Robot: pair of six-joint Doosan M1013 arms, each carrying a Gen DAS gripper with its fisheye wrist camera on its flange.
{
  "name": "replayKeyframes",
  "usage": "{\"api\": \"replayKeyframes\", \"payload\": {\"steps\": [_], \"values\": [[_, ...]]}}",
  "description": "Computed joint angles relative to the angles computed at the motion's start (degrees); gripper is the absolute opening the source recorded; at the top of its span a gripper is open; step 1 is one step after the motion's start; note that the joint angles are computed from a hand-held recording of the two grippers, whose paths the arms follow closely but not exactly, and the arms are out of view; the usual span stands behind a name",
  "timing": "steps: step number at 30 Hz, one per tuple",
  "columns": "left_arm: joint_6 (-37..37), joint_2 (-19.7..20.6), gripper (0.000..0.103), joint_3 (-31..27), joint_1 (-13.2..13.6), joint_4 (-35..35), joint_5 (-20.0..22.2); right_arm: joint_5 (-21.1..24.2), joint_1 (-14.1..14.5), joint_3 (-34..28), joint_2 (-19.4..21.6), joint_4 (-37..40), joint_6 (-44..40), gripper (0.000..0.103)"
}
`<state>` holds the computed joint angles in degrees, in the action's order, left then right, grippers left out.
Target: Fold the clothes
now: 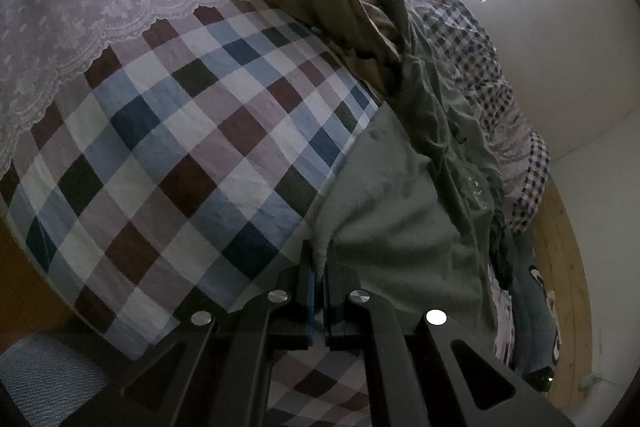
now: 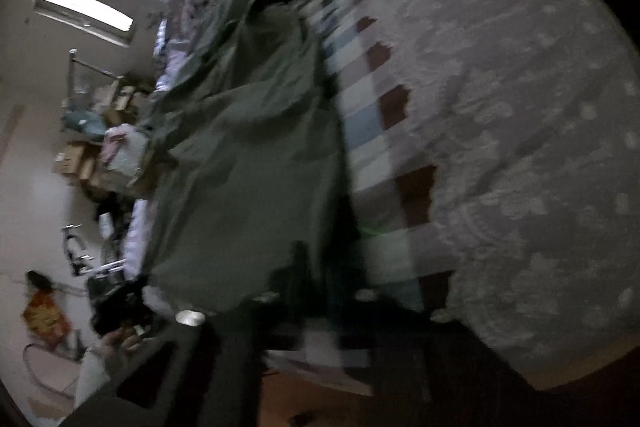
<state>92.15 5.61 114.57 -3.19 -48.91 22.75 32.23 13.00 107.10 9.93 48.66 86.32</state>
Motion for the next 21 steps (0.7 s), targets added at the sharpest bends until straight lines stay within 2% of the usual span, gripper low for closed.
{"api": "replayKeyframes", "payload": {"steps": [5, 8, 11, 15, 19, 21], "values": [[4.59, -0.82, 0.001, 0.61, 0.32, -4.37, -0.49, -5.04, 2.10, 0.70, -2.28, -9.65, 7.93, 0.003], [5.02, -2.22, 0.001, 1.20, -0.17, -3.31, -2.35, -8.37, 2.71, 2.36, -4.76, -11.77, 11.21, 0.000], [11.74, -4.04, 0.001, 2.48, -0.07, -9.50, -3.74, -10.57, 3.11, 3.70, -6.89, -11.76, 12.41, 0.000], [20.64, -6.15, 0.001, 4.24, 0.92, -18.92, -3.67, -11.47, 4.42, 4.41, -8.54, -12.98, 14.15, 0.000], [24.36, -8.43, 0.001, 5.66, 1.34, -22.58, -4.69, -11.47, 5.61, 4.63, -9.57, -15.31, 16.34, 0.000], [25.49, -9.07, 0.001, 6.13, 1.74, -23.64, -3.76, -11.70, 5.57, 5.33, -10.10, -14.15, 15.95, 0.000]]}}
